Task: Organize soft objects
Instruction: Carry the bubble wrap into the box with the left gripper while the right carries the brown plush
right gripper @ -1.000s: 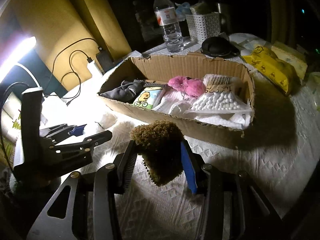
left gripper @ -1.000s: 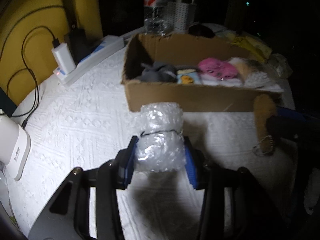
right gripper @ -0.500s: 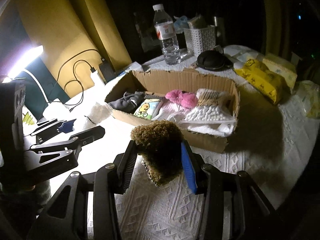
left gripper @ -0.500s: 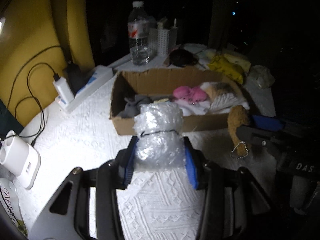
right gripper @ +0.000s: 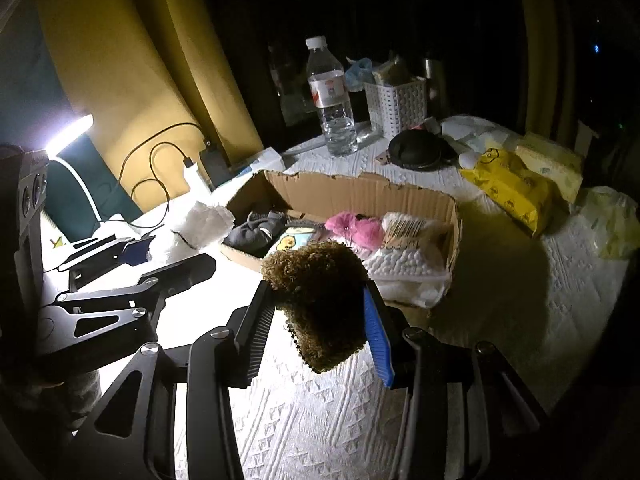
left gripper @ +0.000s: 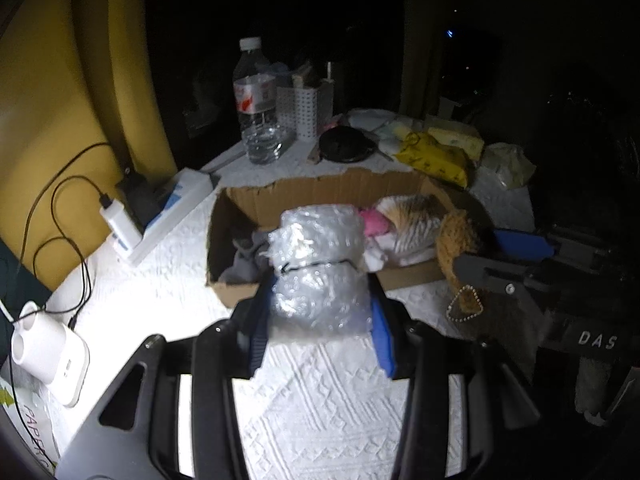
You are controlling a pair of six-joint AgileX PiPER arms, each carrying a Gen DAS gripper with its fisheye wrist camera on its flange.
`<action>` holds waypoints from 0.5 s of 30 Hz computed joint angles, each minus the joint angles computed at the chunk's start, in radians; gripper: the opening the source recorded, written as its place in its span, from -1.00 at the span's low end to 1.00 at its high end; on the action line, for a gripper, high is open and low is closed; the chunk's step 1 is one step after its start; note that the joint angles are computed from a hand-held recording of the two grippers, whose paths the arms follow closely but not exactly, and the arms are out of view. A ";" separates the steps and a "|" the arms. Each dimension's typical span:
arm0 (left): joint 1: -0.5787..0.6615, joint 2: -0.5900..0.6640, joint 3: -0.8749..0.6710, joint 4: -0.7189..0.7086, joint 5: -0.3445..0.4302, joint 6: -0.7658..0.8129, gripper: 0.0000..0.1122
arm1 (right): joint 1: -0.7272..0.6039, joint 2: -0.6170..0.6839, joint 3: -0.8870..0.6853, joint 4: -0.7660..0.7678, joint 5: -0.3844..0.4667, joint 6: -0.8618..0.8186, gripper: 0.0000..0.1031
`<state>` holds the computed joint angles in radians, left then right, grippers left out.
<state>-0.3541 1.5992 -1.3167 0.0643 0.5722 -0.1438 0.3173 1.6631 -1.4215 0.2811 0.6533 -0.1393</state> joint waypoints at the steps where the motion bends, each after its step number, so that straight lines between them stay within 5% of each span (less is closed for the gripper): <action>1: -0.001 0.005 -0.009 -0.001 0.002 0.003 -0.21 | -0.002 0.003 -0.007 0.000 0.003 -0.001 -0.10; 15: 0.019 0.117 -0.148 -0.039 0.019 0.043 -0.21 | -0.031 0.101 -0.147 0.012 0.048 -0.037 -0.10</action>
